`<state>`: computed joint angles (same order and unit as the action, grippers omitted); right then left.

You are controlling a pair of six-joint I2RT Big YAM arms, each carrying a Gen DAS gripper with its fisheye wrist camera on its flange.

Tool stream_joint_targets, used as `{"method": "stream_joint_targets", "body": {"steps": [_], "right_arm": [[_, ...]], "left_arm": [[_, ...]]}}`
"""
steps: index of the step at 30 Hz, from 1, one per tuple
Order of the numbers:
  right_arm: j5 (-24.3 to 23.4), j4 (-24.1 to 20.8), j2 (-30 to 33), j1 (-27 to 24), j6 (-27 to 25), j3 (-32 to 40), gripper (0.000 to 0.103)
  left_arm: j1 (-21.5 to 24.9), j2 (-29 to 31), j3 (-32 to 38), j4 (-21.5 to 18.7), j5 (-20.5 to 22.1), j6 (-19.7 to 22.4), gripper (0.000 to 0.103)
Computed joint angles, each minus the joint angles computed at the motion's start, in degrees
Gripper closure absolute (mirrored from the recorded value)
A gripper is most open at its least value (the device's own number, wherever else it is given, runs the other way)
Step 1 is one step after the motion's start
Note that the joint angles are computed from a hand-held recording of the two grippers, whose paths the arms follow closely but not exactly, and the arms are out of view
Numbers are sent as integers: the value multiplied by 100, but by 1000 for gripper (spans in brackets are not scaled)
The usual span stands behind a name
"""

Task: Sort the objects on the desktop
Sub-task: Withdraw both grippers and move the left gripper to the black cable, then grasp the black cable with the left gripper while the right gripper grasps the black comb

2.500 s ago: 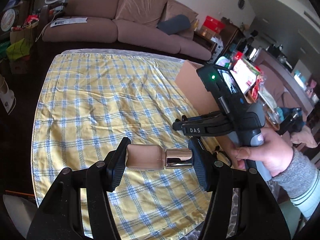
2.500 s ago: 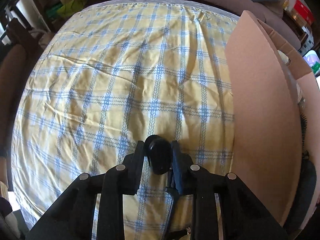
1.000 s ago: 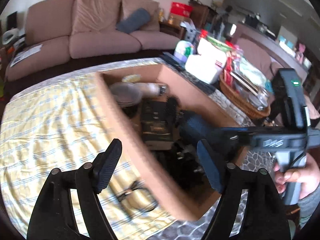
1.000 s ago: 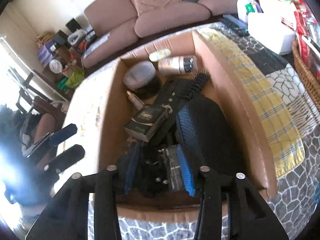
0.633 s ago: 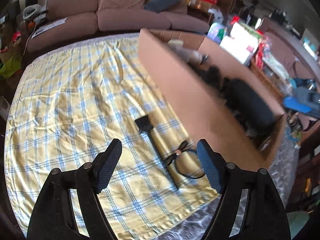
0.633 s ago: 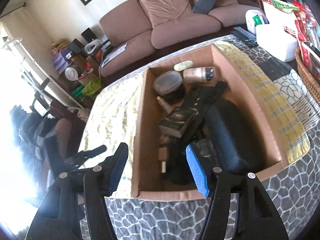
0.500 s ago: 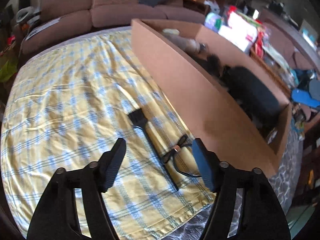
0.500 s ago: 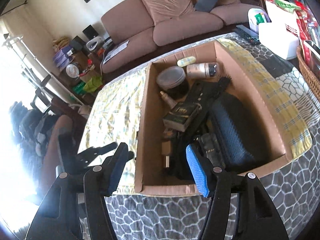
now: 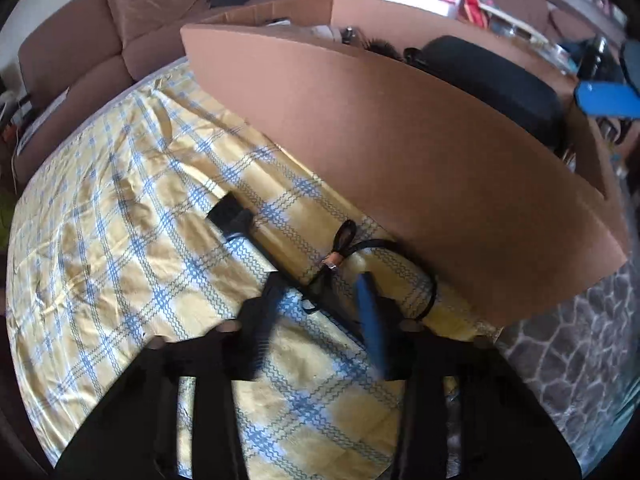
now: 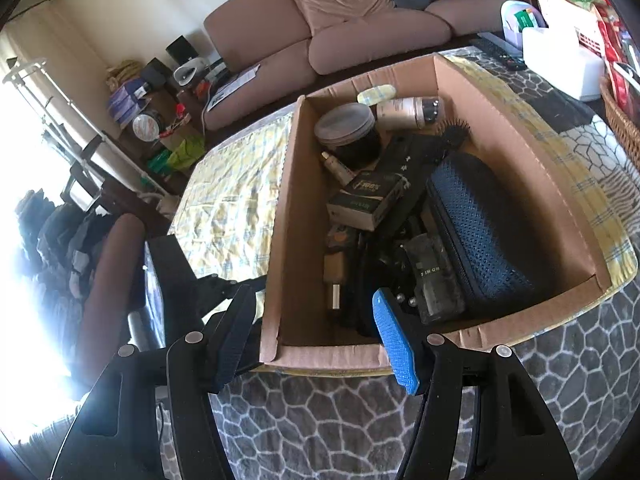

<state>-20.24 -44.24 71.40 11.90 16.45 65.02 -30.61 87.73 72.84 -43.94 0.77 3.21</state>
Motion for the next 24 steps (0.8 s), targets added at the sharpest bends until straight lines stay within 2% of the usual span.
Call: {"method": "stream_joint_targets", "body": {"steps": [2, 5, 11, 15, 19, 24], "right_arm": [[28, -9, 15, 33, -9, 21, 40], [34, -41, 30, 95, -23, 67, 40], [271, -144, 102, 495, -126, 274, 40], [365, -123, 309, 899, -68, 499, 40], [398, -49, 696, 1340, 87, 793, 40], [244, 28, 1616, 1677, 697, 1394, 40]], "left_arm": [[76, -55, -6, -86, 71, -74, 91], [269, -257, -201, -114, 128, -37, 94], [975, -758, -692, -183, 331, 53, 94], [1471, -1092, -1027, -144, 770, 2, 94], [1791, -1412, -1255, -86, 1145, -55, 94], [2084, -1635, -1298, 1, 1606, -210, 94]]}}
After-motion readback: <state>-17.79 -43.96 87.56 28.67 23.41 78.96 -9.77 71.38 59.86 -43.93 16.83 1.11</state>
